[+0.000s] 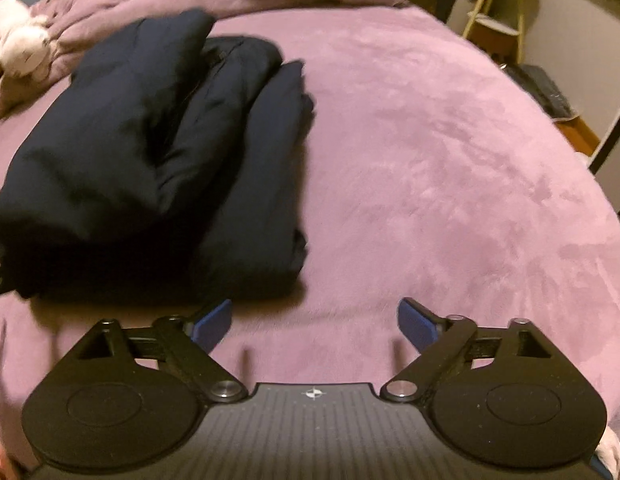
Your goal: Fold large clothes
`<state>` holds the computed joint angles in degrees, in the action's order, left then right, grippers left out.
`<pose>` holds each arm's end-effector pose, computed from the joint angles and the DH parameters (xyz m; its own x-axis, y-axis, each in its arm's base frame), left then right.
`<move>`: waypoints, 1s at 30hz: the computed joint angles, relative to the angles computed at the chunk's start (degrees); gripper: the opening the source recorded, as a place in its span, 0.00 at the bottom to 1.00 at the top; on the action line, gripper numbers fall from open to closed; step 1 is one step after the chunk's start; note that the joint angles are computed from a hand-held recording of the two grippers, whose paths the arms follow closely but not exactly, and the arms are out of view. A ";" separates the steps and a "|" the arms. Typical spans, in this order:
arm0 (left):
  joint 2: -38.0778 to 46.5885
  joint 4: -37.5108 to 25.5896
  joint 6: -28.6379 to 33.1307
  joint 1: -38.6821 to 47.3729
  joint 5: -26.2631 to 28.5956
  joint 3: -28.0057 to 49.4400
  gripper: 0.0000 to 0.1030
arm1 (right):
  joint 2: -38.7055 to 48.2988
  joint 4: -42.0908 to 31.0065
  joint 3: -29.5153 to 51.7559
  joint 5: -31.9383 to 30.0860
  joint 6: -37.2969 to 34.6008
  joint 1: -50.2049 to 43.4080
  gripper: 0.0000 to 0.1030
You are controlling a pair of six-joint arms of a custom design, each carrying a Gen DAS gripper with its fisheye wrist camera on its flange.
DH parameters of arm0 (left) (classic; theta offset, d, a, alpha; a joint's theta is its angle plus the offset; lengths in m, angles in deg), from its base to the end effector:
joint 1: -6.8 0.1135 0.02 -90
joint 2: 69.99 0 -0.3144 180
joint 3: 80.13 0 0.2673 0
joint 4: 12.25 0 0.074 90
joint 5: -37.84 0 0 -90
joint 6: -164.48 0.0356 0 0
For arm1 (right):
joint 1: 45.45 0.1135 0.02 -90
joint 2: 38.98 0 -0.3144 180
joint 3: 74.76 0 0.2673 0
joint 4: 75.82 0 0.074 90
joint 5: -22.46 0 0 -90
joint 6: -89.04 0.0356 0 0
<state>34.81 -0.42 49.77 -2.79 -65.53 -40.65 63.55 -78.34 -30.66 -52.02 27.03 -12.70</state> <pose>0.2741 -0.0380 0.0873 -0.7310 -0.2890 -0.6182 -0.3073 0.9483 -0.0799 0.2413 0.1439 0.0980 -0.8426 -0.0043 -0.5386 -0.0187 0.9996 0.0213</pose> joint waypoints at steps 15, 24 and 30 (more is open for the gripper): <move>-13.37 -17.65 0.87 -0.64 -3.33 -0.24 0.97 | -4.36 -18.78 9.07 -1.99 0.71 7.31 0.96; -14.16 -21.08 0.86 -5.10 -5.09 1.87 0.97 | -7.56 -25.69 12.51 5.62 3.97 10.97 0.96; -15.59 -20.96 0.55 -5.23 -4.13 1.35 0.97 | -8.96 -26.56 12.72 4.83 6.41 10.85 0.96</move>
<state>19.22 -21.39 50.32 -8.02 -69.66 -39.30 54.59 -104.90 -17.95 -47.19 33.44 -1.85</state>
